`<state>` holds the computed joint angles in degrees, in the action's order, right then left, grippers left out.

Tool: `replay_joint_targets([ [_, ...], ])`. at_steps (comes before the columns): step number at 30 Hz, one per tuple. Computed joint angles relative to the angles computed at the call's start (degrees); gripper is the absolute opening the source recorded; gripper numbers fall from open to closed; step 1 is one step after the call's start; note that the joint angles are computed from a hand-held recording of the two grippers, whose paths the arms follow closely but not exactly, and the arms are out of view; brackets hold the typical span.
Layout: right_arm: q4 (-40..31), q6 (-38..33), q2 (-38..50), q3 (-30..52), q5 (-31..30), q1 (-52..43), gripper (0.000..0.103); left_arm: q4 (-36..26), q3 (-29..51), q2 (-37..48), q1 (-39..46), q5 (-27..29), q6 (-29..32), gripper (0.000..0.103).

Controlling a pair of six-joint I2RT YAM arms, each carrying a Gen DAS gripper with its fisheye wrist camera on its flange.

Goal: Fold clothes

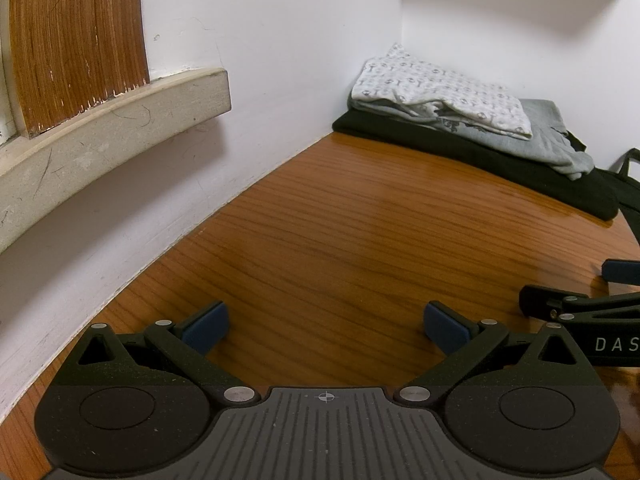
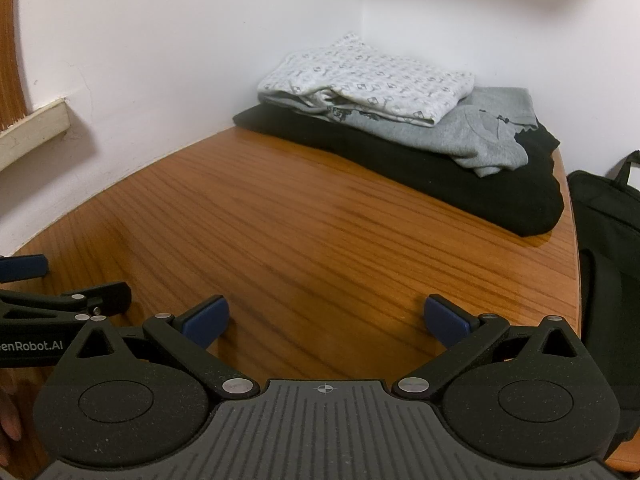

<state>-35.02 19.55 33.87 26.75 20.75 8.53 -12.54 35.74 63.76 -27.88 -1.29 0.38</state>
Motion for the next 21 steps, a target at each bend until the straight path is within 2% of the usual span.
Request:
replay_joint_targets([
  [21,0.11,-0.23,0.02,0.0,-0.24,-0.3,0.103,-0.07,0.02,-0.05,-0.04,0.01,0.01,0.103],
])
